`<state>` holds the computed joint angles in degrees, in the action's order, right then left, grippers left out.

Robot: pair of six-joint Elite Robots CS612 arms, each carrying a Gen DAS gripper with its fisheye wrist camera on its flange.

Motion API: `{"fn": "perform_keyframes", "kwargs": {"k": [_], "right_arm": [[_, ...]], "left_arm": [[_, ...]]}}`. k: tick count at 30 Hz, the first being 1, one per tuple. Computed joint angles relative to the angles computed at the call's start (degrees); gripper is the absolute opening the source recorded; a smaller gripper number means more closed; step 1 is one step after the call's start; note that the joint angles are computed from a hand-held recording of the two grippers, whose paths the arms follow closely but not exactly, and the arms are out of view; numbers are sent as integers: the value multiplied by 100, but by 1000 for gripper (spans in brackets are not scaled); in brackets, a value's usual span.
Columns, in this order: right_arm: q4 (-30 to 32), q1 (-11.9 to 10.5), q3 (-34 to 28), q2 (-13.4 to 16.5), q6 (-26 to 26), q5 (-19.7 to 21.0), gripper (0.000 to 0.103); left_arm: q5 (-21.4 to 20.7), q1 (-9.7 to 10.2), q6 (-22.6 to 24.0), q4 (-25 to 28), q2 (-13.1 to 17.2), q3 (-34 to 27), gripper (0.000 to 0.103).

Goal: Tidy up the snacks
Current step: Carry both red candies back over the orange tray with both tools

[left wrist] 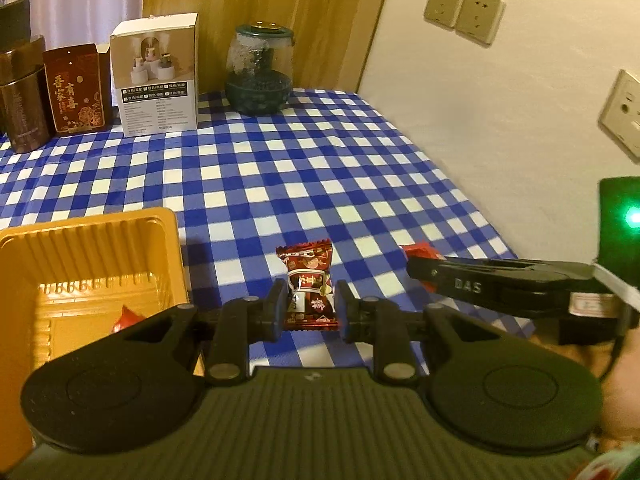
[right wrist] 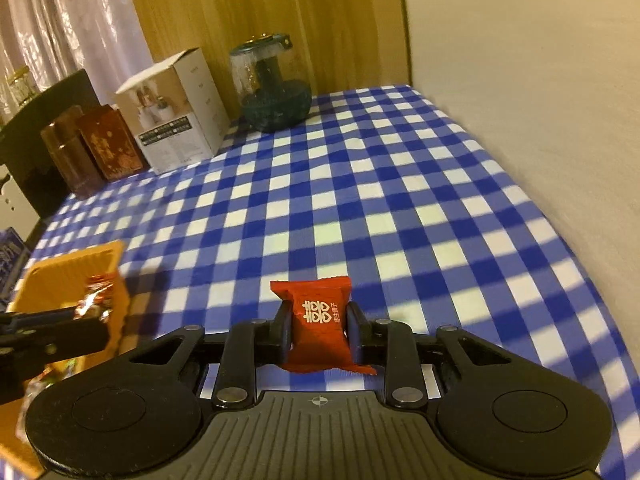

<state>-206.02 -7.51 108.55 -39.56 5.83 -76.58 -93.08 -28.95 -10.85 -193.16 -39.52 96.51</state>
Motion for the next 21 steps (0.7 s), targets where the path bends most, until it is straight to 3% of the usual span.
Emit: {"fn": "perform_keyframes", "kwargs": {"k": [9,21], "right_arm": [[-606,10,966,-531,179,59,28],[-1094,169,1698,-779,391,91,28]], "left_arm": [[65,-131,-164,-404,-428,841,22],[190,-182,-285,-848,-844,1662,22]]}}
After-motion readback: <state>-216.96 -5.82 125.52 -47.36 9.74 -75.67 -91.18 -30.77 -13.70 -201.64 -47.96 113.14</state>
